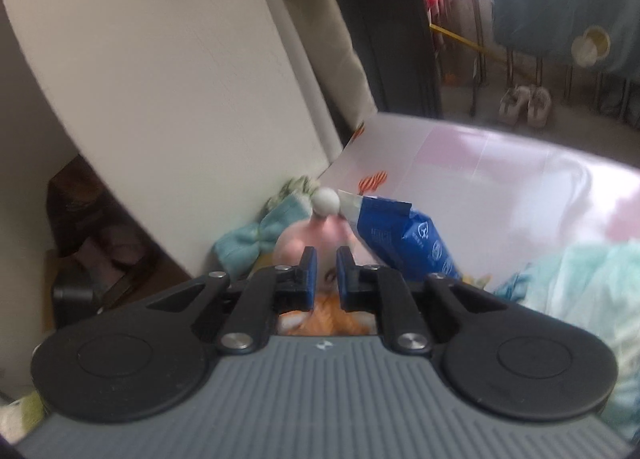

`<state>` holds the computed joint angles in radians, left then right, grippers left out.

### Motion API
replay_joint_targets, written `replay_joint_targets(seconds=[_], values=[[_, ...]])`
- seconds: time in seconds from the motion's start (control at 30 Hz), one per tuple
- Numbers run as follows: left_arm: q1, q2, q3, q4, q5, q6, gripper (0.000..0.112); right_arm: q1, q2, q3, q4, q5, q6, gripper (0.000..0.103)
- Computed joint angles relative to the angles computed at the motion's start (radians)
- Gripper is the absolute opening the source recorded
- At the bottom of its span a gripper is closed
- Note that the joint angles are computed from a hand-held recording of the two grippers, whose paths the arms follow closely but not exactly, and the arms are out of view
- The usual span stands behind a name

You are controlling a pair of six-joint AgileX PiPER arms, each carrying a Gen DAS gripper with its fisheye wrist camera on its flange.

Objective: Organize soft objects
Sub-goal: 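Grasp the blue wet-wipe pack with the right gripper and lift it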

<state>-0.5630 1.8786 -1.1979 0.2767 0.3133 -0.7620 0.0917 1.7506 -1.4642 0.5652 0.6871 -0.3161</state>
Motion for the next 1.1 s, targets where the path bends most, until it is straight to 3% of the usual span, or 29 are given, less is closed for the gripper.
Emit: replay_joint_targets(seconds=[0.1, 0.23, 0.27, 0.33, 0.4, 0.53, 0.8, 0.97, 1.1], values=[[0.000, 0.002, -0.002, 0.005, 0.009, -0.008, 0.036, -0.019, 0.006, -0.015, -0.025, 0.003, 0.064, 0.017], [0.003, 0.007, -0.002, 0.010, 0.008, -0.017, 0.036, -0.057, 0.110, -0.140, -0.067, 0.033, 0.183, 0.058], [0.003, 0.011, -0.002, 0.015, 0.007, -0.023, 0.036, -0.069, 0.155, -0.192, -0.072, 0.061, 0.216, 0.064], [0.005, 0.017, -0.003, 0.014, 0.007, -0.025, 0.036, -0.082, 0.246, -0.293, -0.096, 0.106, 0.290, 0.067], [0.010, 0.021, -0.001, -0.004, 0.009, -0.012, 0.036, -0.080, 0.305, -0.354, -0.129, 0.115, 0.345, 0.067], [0.022, 0.017, 0.017, -0.023, -0.001, 0.014, 0.036, -0.033, 0.304, -0.323, -0.133, 0.069, 0.231, 0.067], [0.046, 0.011, 0.025, -0.074, -0.004, 0.067, 0.036, 0.145, 0.395, -0.446, -0.539, 0.099, 0.152, 0.064], [0.052, 0.017, 0.022, -0.094, 0.002, 0.080, 0.036, 0.183, 0.437, -0.484, -0.681, 0.086, 0.192, 0.039], [0.051, 0.016, 0.020, -0.101, 0.006, 0.078, 0.036, 0.169, 0.398, -0.436, -0.705, 0.027, 0.234, 0.031]])
